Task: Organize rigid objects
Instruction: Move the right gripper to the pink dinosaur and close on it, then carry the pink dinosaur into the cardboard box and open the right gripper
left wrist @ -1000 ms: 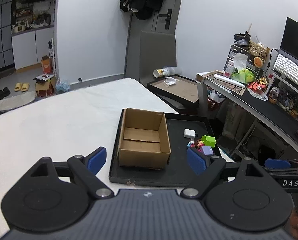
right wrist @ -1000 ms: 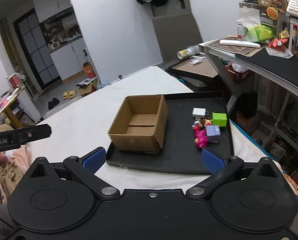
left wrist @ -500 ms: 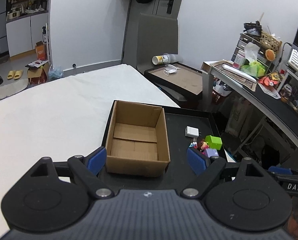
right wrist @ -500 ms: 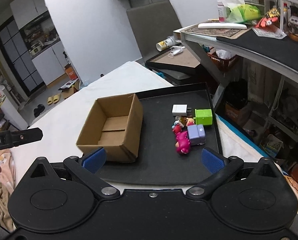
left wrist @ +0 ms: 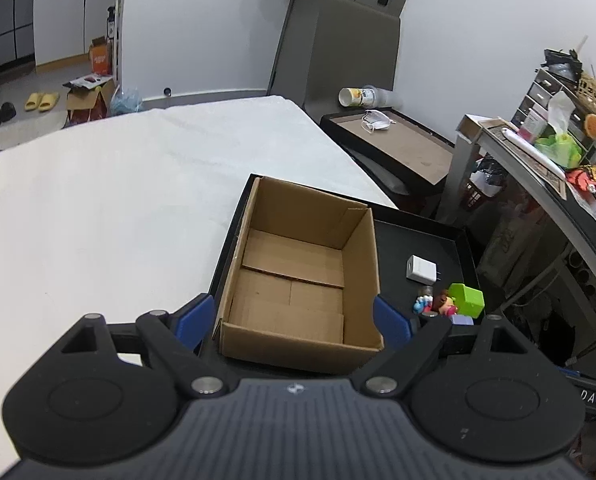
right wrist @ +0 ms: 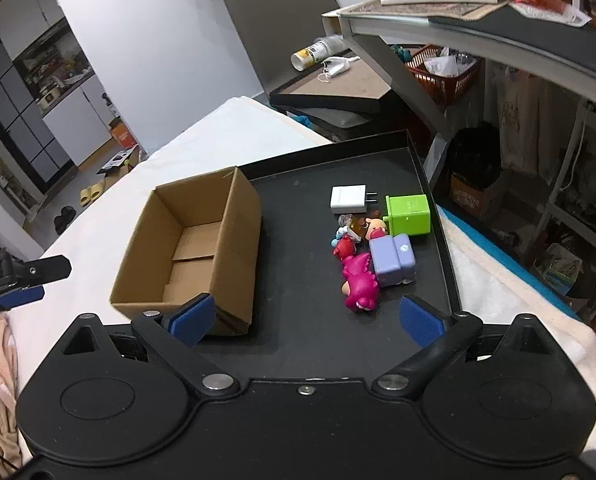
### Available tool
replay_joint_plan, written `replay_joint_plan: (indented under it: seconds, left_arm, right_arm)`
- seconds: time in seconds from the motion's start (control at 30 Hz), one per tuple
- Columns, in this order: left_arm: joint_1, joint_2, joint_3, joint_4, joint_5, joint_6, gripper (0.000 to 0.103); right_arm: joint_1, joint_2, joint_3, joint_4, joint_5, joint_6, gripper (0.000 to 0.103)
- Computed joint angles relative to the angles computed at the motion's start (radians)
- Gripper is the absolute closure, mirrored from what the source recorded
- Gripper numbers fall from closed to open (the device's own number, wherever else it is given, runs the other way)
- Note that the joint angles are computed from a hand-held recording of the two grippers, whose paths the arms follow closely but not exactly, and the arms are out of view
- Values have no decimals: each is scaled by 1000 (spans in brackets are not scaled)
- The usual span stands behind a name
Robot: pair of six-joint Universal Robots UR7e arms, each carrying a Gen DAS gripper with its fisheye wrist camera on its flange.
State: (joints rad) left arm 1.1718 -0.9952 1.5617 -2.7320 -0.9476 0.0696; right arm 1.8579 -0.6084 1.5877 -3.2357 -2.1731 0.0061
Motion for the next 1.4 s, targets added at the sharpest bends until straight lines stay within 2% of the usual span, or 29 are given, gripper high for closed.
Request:
replay_joint_plan:
  seconds: [0.13,0.27,0.47,0.6,0.77,0.93,1.03,1.1,1.17,1.23,1.3,1.4]
  left_arm:
    - [19,33,-41,19,-4,-3,19]
    - [42,52,-72,52,-11,-16,20]
    - [77,84,-116,85,-23,-48,20]
    - [91,95,-130,101,-33,-49,24]
    - [108,102,-133,72,-49,-50,36]
    - [126,110,-136,58,-76,-51,52]
    - [136,116,-141,54,-86,-54,56]
    - [139,120,-140,42,-78,-51,61]
    - [147,120,-139,37,-92,-56,73]
    - [158,114,-137,36,-120,-77,79]
    - [162,109,-127,10,-125,-61,85]
    - [168,102,-122,-3,-138,-50,87]
  right_arm:
    - [-18,32,-37,-6,14,-11,5]
    - [-40,53,-74,29,29,9,21]
    - [-62,104,-149,101,-17,40,21]
    - [-78,134,-176,92,-21,39,22]
    - [-98,168,-204,86,-34,29,29]
    - [-113,197,-230,69,-35,32,29]
    - [-123,209,-248,80,-27,42,30]
    - [-129,216,-261,86,-21,49,34]
    - [-133,221,-270,98,-12,52,52]
    - [-137,225,-274,104,-6,58,67]
    - [-140,219,-260,85,5,68,67]
    - [-138,207,-237,59,18,74,67]
